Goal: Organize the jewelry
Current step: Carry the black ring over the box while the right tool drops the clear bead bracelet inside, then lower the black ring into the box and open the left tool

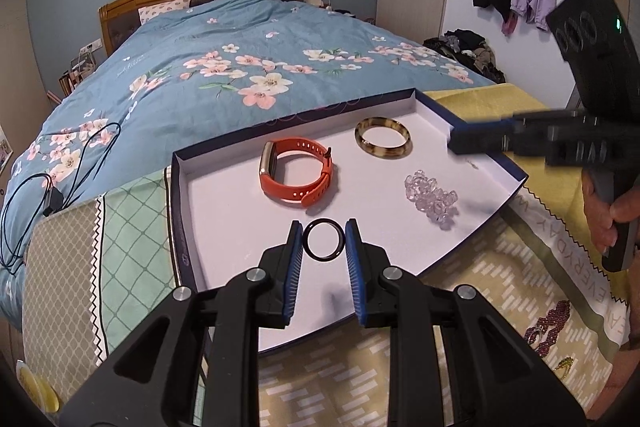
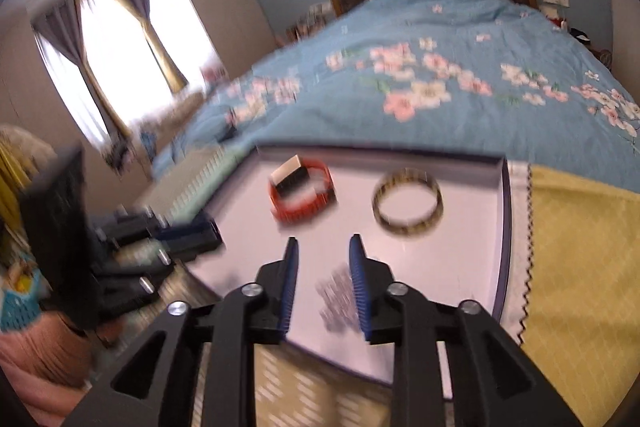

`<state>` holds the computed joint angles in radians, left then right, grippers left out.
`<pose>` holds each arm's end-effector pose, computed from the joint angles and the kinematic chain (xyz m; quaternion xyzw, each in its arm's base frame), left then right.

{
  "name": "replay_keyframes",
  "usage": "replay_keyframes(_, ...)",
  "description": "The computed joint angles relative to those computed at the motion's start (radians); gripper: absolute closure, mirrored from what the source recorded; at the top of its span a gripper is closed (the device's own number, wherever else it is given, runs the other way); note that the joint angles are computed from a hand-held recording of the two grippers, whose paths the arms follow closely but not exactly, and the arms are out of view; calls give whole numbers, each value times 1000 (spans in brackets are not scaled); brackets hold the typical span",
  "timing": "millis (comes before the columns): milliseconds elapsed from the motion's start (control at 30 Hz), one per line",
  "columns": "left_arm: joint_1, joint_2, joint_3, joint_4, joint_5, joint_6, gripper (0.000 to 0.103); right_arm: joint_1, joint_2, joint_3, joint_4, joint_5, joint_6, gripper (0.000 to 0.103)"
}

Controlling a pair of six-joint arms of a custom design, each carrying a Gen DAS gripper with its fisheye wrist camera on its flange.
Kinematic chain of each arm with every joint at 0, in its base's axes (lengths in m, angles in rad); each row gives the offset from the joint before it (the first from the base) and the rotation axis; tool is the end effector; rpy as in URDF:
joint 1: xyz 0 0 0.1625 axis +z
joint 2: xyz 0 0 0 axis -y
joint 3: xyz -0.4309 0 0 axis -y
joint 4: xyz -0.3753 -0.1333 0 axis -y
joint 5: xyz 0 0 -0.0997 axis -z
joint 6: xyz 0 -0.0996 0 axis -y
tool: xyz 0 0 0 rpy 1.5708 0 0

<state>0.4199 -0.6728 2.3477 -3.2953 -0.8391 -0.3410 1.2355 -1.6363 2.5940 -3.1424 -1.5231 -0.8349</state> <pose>-0.2849 -0.3461 -0.0113 0.3596 0.8615 -0.2597 0.2469 0.0229 -0.3538 0.2616 0.2426 -0.9216 0.2644 0.1479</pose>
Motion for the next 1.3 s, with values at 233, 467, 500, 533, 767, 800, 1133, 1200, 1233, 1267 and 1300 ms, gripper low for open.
replay_keyframes(233,19,5,-18,25,-10,8,81,24,98,-22,-16,-138,-11,67)
replay_keyframes(467,43,14,-50,60,-12,19,81,24,162,-18,-142,-159,-26,88)
replay_keyframes(500,47,16,-57,66,-11,21,81,23,161,-17,-157,-148,-27,88)
replay_keyframes(533,51,19,-65,72,-13,27,81,25,160,-20,-163,-142,-31,88)
replay_keyframes(767,83,45,-136,137,-7,41,81,54,205,-38,-246,-155,-41,90)
replay_keyframes(800,90,51,-147,152,-9,42,81,55,213,-41,-261,-160,-42,90)
replay_keyframes(1133,127,78,-190,185,-11,14,79,13,174,-20,-273,-113,-1,77)
replay_keyframes(1200,133,75,-193,177,-22,19,76,1,136,1,-270,-80,-5,72)
replay_keyframes(1233,130,73,-187,164,-20,22,71,-10,106,17,-262,-52,-11,69)
replay_keyframes(1267,125,69,-180,150,-12,23,64,-17,81,27,-248,-32,-19,68)
replay_keyframes(1300,116,65,-171,133,-2,22,62,-27,48,43,-233,-6,-34,67)
